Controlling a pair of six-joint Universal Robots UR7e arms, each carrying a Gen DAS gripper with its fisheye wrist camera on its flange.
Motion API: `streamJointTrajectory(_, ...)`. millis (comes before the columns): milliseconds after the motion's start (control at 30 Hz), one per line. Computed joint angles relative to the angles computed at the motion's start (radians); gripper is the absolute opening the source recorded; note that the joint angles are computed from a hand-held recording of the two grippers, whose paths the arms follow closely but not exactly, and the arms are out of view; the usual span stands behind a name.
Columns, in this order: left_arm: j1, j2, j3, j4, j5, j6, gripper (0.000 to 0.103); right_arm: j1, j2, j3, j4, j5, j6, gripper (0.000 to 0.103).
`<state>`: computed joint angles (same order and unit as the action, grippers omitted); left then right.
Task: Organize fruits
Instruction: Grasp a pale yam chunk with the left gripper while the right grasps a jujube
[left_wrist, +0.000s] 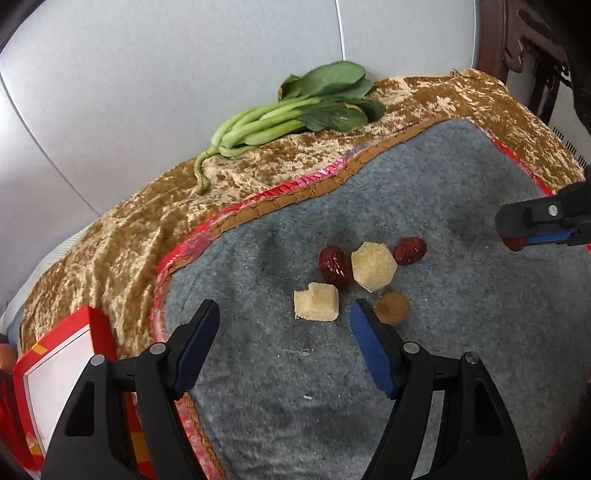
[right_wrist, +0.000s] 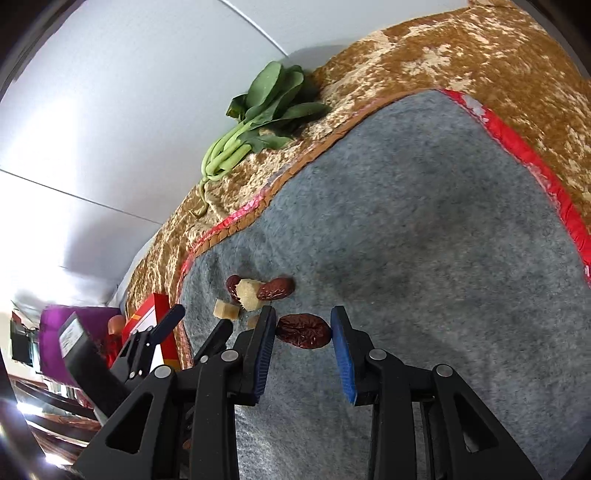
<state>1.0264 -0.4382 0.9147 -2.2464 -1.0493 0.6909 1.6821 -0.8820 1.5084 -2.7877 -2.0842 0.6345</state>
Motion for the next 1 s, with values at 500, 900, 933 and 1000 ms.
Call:
streamJointTrajectory(500, 0.018, 0.055, -0.095, 0.111, -0.061, -0.032, 0.028, 0.002, 0.014, -0.012, 0.013, 0.007, 0.007, 0.031)
streamJointTrajectory(900, 0.018, 0.051, -0.093, 0.109, -0.074, -0.077, 0.023, 0.022, 0.017, -0.013, -0.035, -0.02, -0.025, 0.031)
streamJointTrajectory(933, 0.017, 0.045, -0.084, 0.1, -0.072, -0.088, 0.023, 0.023, 0.018, -0.014, -0.038, -0.018, -0.029, 0.031)
streamJointTrajectory(1000, 0.017, 0.031, -0.068, 0.083, -0.069, -0.1, 0.023, 0.028, 0.023, -0.021, -0.039, -0.016, -0.038, 0.031)
